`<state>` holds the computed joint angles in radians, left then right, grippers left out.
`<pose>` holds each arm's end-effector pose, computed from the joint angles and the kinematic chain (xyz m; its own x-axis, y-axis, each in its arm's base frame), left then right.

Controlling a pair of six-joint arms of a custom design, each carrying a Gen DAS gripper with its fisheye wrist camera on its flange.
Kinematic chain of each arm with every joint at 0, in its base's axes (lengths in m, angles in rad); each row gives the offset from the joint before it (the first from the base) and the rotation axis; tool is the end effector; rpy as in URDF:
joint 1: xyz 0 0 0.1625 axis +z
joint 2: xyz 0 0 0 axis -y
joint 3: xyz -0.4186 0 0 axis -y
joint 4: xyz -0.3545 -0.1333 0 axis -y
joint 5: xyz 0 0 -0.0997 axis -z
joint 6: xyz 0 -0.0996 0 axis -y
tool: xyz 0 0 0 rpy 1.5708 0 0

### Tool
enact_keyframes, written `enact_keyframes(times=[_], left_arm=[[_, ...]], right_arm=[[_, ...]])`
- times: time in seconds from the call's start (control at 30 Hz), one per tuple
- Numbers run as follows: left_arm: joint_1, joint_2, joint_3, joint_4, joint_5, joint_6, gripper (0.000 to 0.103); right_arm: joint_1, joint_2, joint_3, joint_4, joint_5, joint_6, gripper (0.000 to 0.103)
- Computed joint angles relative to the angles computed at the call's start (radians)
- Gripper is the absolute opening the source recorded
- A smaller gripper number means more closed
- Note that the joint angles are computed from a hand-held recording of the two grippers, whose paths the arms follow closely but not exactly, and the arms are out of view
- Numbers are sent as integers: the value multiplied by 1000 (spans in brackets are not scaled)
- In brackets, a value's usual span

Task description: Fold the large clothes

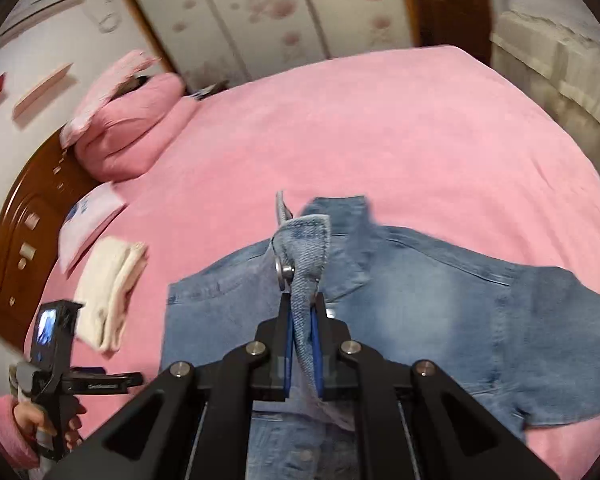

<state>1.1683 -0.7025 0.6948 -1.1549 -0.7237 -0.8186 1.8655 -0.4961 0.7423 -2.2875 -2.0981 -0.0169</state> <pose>-0.0983 -0.7617 0.3356 -0.5992 -0.2524 -0.7598 -0.1141 0.9662 -0.2310 0.3235 -0.7795 0.2438 -0.8887 -0.0471 0.4561 -0.2740 0.8522 -0.4457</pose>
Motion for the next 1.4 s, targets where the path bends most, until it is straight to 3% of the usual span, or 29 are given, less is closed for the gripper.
enact_keyframes(times=[0.1,0.2,0.3,0.4,0.5,0.57,0.6,0.63,0.67,0.7,0.73,0.77,0.83,0.9,0.97,1.03,1.1,1.2,1.33,1.4], left_arm=[[-1,7,12,-6,10,8,90],[5,25,0,19,19,23,90],[7,40,-11,31,20,41,90],[4,21,37,-59,-1,91,90],[-11,-17,132,-242,-7,184,87],[-16,-21,152,-309,-36,217,78],[-13,-15,151,-338,-70,236,66],[-13,-9,147,-347,-86,244,49],[-8,1,137,-353,-117,256,23],[1,14,123,-362,-164,275,11],[6,27,106,-350,-191,277,8],[12,35,99,-352,-218,281,8],[32,48,95,-366,-278,285,8],[59,88,34,-294,-324,267,7],[80,138,-41,-197,-340,261,7],[84,171,-78,-130,-302,277,7],[92,190,-106,-98,-298,297,8],[105,182,-107,-114,-297,348,6],[142,129,-54,-202,-344,380,1],[167,103,-23,-251,-406,378,1]], right_arm=[[-35,-3,-2,89,-15,58,8],[-54,50,-74,208,-116,113,14],[-67,66,-81,217,-171,180,16],[-71,34,0,118,-162,224,31],[-72,18,46,67,-68,216,34],[-64,16,71,74,8,195,34],[-61,21,81,86,62,180,34],[-59,35,70,113,102,175,34],[-56,48,62,144,144,166,30],[-53,60,55,165,178,150,23],[-48,82,38,192,208,126,8],[-45,102,16,219,222,117,4],[-44,141,-19,261,269,103,2],[-49,193,-90,337,301,105,1],[-52,259,-195,450,291,101,0],[-53,338,-349,603,245,70,0],[-61,361,-402,680,189,28,0],[-107,240,-224,587,209,21,0],[-157,42,45,415,20,130,0],[-195,-44,139,365,45,190,0]])
